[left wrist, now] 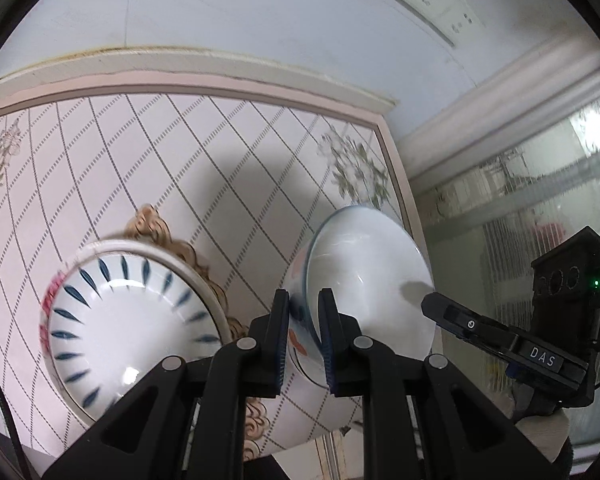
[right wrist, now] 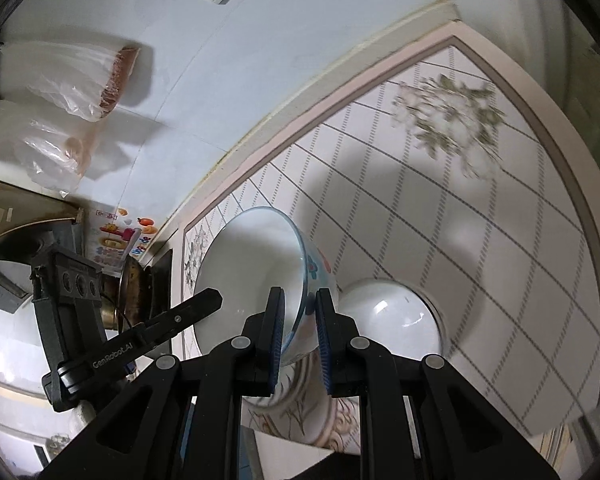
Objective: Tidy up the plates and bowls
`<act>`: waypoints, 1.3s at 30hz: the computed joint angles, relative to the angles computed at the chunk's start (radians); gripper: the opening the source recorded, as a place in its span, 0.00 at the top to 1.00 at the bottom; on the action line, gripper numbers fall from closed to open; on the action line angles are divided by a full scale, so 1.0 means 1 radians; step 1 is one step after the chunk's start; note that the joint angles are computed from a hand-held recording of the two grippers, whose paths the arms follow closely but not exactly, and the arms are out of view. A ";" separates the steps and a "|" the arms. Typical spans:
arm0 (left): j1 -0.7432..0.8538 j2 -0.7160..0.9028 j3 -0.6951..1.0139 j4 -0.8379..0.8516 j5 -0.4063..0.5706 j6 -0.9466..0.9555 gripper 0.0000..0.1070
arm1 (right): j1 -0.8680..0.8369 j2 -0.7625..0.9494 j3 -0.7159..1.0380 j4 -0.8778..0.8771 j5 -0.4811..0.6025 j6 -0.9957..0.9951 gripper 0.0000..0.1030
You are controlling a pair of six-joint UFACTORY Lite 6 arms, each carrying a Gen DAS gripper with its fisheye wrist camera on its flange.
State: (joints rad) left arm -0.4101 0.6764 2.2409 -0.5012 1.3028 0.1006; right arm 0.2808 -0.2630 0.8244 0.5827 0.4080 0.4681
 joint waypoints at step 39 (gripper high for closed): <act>-0.147 -0.033 -0.263 0.099 -0.173 0.049 0.88 | 0.075 -0.169 -0.322 -0.143 -0.090 0.186 0.83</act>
State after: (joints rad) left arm -0.5566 0.6435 1.9779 -0.4018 1.1299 0.1495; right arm 0.3561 -0.4317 0.5026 0.4401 0.3178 0.6540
